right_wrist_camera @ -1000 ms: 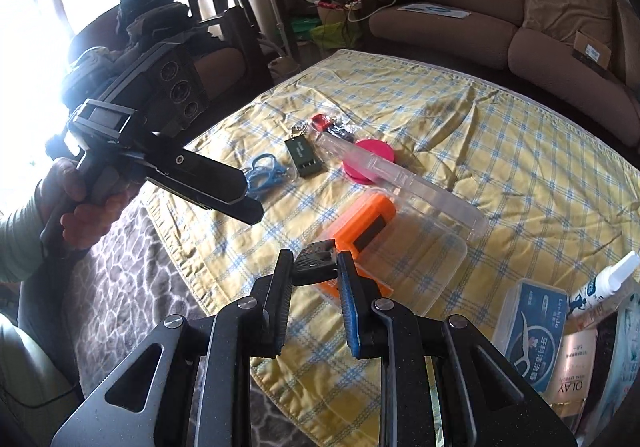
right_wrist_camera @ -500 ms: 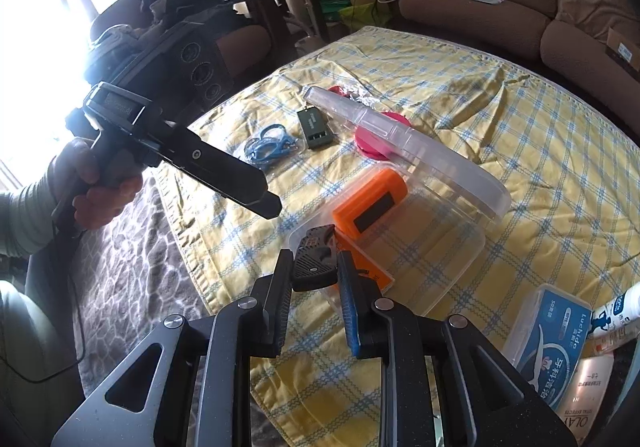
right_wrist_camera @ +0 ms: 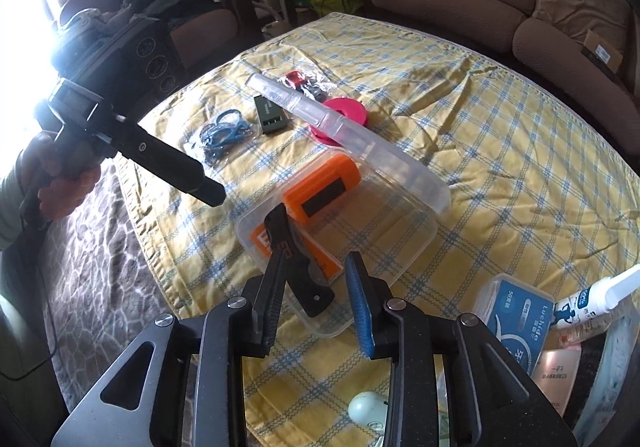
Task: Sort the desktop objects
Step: 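Lower the black knife into the clear box and open the right tool, then withdraw the open right tool from the clear box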
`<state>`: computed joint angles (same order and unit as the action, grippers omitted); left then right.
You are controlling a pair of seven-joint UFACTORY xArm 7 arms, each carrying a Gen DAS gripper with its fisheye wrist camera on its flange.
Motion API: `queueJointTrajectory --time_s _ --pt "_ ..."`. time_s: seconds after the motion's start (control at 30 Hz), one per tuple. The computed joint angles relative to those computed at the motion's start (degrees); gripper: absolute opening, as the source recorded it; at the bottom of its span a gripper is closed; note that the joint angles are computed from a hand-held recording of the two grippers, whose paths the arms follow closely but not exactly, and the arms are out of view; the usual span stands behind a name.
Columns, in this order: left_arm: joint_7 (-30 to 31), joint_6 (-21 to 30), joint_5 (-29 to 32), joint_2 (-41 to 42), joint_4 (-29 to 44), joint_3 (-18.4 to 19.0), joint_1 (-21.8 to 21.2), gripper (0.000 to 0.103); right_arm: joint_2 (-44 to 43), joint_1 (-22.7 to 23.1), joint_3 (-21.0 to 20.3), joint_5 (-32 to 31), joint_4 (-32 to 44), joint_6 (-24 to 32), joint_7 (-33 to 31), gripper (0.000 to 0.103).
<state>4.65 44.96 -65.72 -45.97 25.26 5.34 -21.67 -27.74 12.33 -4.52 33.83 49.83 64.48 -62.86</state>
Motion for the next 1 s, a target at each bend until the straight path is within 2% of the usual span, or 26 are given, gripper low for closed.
queueJointTrajectory --time_s 0.1,0.17,0.23,0.37,0.43,0.53,0.6,0.67,0.73,0.83,1.0 --pt "-0.3 -0.1 -0.1 -0.6 -0.2 0.0 0.0 0.046 -1.6 -0.8 0.5 1.6 -1.5 -3.2 4.5 0.032" --pt "-0.6 -0.3 -0.2 -1.0 -0.3 0.0 0.0 0.046 -1.8 -0.7 0.5 3.9 -2.2 -3.1 9.7 0.026" --pt "-1.0 -0.5 -0.2 -1.8 -0.6 -0.2 0.0 0.046 -4.4 0.2 1.5 6.1 -5.6 -6.6 11.8 0.020" --pt "-2.6 0.1 2.0 -3.9 -0.7 -0.2 0.5 0.046 -9.3 1.1 4.7 5.6 -10.9 -16.1 18.5 0.017" --pt "-4.1 1.2 5.1 -5.3 -0.4 -0.5 0.9 0.046 -10.6 1.1 4.1 5.2 -11.7 -18.1 22.1 0.018" --pt "-6.8 4.0 12.3 -8.2 0.3 -1.3 2.2 0.046 -12.1 1.4 3.4 2.3 -11.6 -17.5 26.4 0.018" --pt "-9.3 6.4 18.9 -10.6 0.8 -2.8 3.8 0.053 -14.2 2.1 3.1 0.6 -11.9 -17.3 28.9 0.018" --pt "-12.6 9.2 27.5 -12.7 2.2 -5.8 6.3 0.062 -16.8 3.2 2.8 -0.2 -12.5 -16.3 31.7 0.026" --pt "-14.8 11.8 34.8 -15.0 2.8 -7.7 7.9 0.072 -19.0 4.0 3.4 -1.1 -13.5 -15.7 35.0 0.052" --pt "-16.3 14.4 40.1 -19.5 1.2 -6.8 8.5 0.084 -22.0 6.6 4.4 -1.7 -15.4 -15.9 38.2 0.056" --pt "-16.7 17.1 48.3 -25.0 -0.6 -7.4 10.7 0.090 -25.6 11.5 5.6 -1.3 -18.9 -18.3 41.5 0.068"
